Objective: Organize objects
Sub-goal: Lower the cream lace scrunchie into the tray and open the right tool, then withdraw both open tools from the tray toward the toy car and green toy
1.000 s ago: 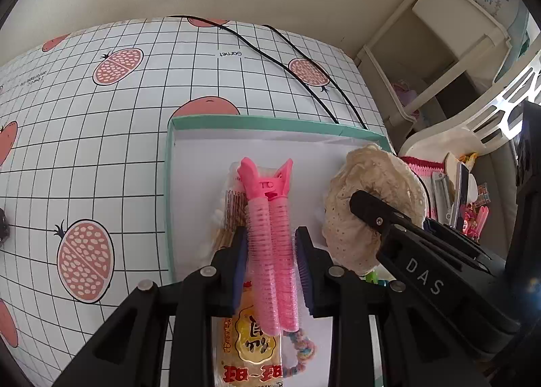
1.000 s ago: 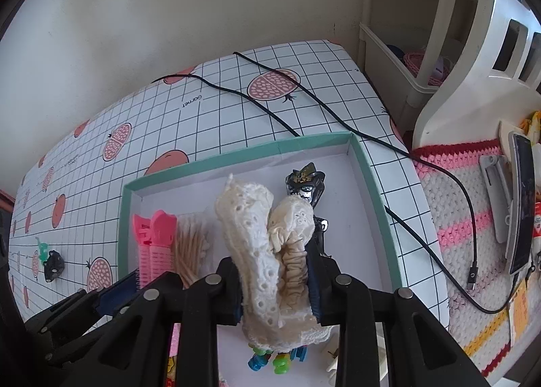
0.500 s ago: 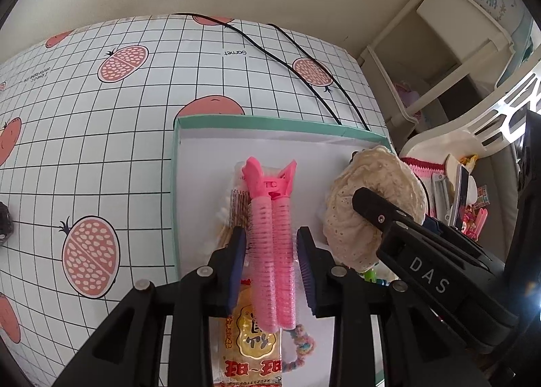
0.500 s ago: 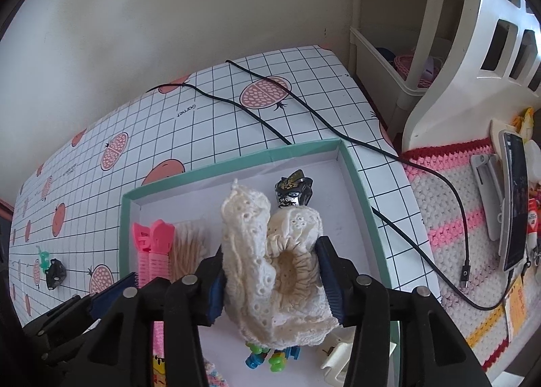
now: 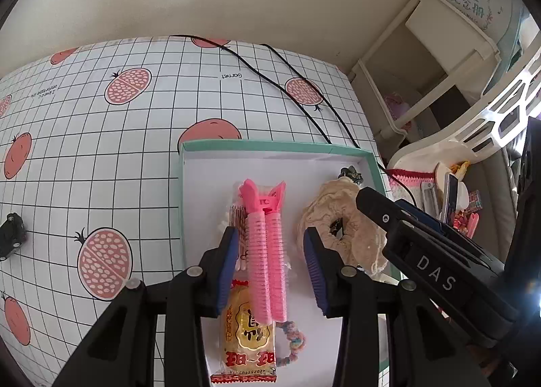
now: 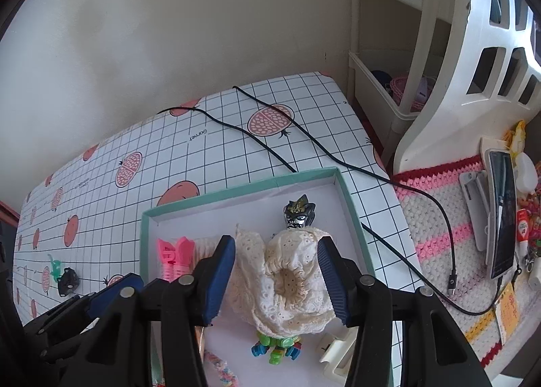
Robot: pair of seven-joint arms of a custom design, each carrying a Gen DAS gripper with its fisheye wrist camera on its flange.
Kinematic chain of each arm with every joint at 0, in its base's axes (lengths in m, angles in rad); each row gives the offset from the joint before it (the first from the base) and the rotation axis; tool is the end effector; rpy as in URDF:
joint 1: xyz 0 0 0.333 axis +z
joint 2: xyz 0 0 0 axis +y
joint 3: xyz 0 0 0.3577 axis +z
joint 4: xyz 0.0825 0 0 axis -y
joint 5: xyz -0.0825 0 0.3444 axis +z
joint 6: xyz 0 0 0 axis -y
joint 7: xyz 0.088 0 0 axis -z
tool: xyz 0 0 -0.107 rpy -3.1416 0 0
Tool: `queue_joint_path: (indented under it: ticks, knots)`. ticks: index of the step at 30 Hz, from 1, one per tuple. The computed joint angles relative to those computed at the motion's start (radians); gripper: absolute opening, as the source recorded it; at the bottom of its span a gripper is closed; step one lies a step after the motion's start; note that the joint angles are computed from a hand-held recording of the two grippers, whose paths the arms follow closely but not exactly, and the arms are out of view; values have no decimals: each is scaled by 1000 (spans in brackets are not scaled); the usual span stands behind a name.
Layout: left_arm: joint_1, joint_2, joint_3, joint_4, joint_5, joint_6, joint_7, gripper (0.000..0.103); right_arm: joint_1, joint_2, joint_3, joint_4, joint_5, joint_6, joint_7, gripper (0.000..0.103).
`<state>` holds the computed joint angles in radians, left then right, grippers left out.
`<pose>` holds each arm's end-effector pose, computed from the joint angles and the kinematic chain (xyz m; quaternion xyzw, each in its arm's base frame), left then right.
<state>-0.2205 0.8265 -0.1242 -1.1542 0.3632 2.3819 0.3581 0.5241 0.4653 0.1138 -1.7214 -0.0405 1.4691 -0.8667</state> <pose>0.7568 -0.2288 0.3920 -0.8858 0.4044 -0.1995 0.1094 0.4562 0.3231 0.3468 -0.6783 -0.6463 0.3466 0.0462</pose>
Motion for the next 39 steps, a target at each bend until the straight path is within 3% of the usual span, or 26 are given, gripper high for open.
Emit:
queue_joint_path:
  ticks: [8,14,17,29,33,35,39]
  knots:
    - [-18,-44,29,-37,49,5,-44,41,-10,15,-2,79,14,-111,-40,55]
    - [-26,-67,44,-60,85,-21,-83,42,-15,5,-5,62,9,-95,-59,55]
    - [-28,-76,50,-68,103,-39,-105,52,-17,1,-5,48,8,-77,-65,55]
    - [-28,-108,61,-103,156,-123,-180,65,-18,-6,-7,16,-18,-50,-83,74]
    - [-25,-119,61,-122,169,-126,-207,75,-21,-3,-8,20,-15,-60,-89,84]
    - [-20,-125,58,-133,170,-124,-216,76,-20,-2,-8,20,-15,-61,-87,90]
    - [-18,-128,56,-139,174,-134,-227,76,-21,-3,-8,17,-12,-59,-84,93]
